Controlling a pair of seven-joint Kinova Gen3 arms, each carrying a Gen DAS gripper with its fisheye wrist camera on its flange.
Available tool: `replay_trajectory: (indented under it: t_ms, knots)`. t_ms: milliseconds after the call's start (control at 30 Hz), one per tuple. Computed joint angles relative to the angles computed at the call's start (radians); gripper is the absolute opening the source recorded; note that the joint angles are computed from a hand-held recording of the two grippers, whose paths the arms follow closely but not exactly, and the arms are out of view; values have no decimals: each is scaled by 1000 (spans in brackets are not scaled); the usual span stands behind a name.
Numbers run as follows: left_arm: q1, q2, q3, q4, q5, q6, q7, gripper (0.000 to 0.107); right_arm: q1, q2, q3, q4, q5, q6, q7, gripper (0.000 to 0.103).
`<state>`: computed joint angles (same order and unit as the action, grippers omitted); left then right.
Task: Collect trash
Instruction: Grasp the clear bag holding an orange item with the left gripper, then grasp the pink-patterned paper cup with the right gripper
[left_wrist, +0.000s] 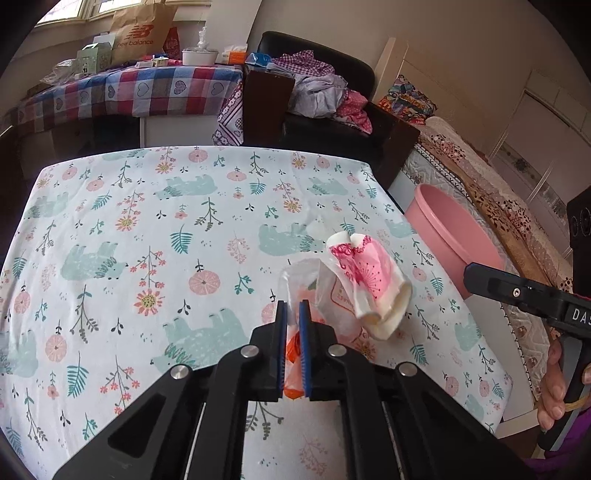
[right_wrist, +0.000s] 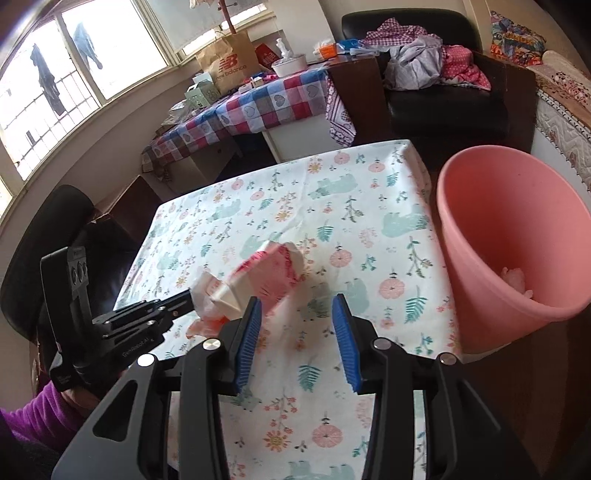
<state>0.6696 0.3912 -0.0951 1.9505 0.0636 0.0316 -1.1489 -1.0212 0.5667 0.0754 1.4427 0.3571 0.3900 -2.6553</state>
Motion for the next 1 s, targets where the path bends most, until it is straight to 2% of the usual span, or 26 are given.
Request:
replay_trajectory:
  t_ms: [167,300,533,867,1000]
  knots:
    - [-21,-21,25,37,13,-18,5,5,-1,84,-49,-144,-8,100,80,40]
    - [-22,-39,27,67,29,-34,4,5,-8,131,-54,-224,-17,180,100,40]
    - [102,-52,-108,82,61,-28,17,5,-13,165,-53,-260,-24,215,99,40]
    - [227,-54,-234,81,56,-7,61,5,-20,179,-46,-250,-19,204,80,40]
    - [324,-33,-331,63,29,24,126,5,-32,178,-30,-227,-13,188,52,40]
